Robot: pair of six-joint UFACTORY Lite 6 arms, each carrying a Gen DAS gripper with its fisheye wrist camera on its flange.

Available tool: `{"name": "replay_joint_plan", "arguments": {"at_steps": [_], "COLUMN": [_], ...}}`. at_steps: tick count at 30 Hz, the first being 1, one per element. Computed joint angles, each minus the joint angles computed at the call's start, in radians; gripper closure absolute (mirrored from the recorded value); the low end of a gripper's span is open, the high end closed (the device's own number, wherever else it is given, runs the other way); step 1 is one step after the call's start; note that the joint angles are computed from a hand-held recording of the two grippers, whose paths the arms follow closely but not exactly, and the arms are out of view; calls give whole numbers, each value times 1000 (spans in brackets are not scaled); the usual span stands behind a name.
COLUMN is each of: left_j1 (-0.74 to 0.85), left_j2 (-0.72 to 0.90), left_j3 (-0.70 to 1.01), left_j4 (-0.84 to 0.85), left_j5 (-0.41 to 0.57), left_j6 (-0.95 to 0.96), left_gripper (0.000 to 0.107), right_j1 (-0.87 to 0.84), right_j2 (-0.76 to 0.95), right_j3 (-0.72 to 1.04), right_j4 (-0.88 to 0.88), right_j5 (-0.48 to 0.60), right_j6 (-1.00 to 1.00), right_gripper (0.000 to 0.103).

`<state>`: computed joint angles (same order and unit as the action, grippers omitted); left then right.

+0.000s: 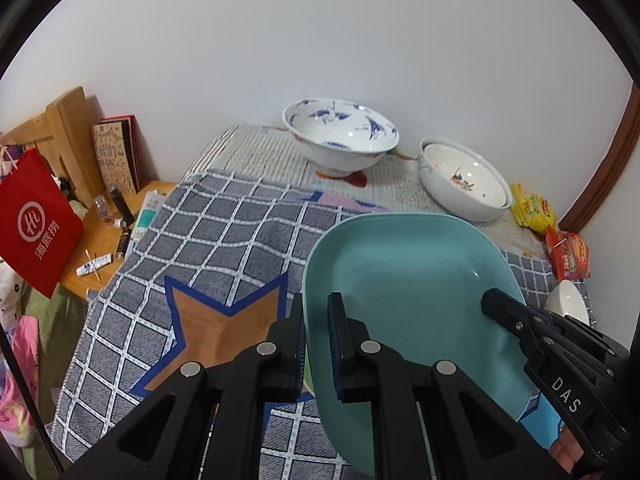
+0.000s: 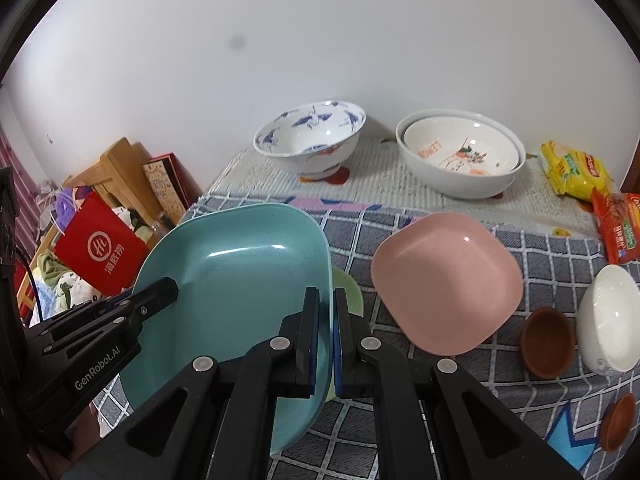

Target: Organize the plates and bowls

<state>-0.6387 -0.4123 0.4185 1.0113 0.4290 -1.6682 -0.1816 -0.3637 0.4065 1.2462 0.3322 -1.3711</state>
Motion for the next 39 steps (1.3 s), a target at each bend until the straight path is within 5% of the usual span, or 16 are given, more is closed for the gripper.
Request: {"name": "replay_joint_plan", "arguments": {"at_steps": [17,39], "left_j1": [109,168], "left_j2": [258,402], "left_j3": [-8,57], "left_j4": [420,795], "left_j5": [-164,-213], "left_j6": [-398,-738], "left_gripper": [97,97], "right_j1": [39,34], "right_j2": [344,470], "right_j3": [41,100], "right_j4": [611,836], "right_j5": [-32,-22], "right_j6": [-617,-868], "right_gripper": [97,97]}}
